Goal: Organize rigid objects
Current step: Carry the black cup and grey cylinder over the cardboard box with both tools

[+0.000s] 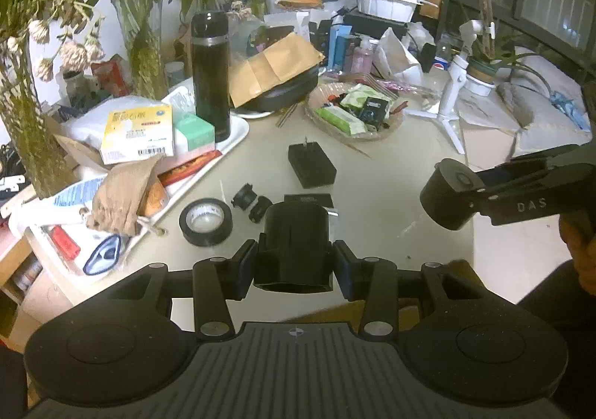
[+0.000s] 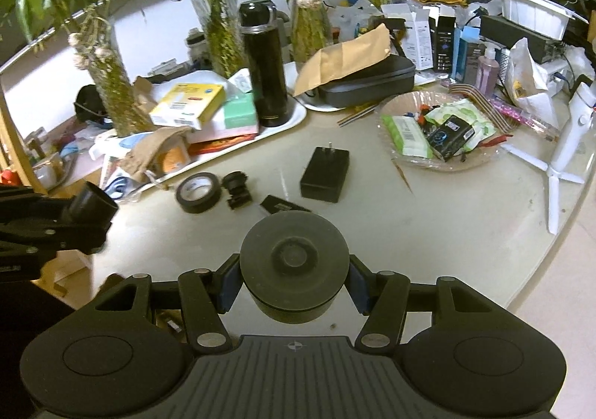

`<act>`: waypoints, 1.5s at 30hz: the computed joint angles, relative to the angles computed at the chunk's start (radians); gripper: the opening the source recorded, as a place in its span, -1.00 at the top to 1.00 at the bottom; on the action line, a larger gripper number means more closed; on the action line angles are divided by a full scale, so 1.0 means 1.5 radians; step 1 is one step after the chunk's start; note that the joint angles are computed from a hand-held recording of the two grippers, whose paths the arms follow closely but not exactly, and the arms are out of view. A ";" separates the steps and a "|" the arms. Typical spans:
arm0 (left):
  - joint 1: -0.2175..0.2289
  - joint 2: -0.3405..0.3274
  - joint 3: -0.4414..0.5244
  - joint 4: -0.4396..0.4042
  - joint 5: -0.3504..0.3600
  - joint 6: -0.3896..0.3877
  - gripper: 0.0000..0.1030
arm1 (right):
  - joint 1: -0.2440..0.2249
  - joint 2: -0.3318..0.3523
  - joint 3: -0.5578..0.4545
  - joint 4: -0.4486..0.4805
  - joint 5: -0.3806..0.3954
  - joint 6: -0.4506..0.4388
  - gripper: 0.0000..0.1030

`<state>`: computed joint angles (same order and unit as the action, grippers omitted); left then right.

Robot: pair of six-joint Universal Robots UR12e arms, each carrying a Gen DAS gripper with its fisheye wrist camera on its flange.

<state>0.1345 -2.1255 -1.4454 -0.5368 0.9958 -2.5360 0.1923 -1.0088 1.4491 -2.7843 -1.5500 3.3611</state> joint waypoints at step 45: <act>0.021 0.070 -0.099 -0.115 0.006 0.106 0.04 | 0.026 -0.073 0.111 -0.027 0.021 0.039 -0.18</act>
<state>0.1661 -2.0202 -1.5936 -0.7087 1.0043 -2.3769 0.2318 -1.1181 1.6163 -2.8253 -1.5184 3.4197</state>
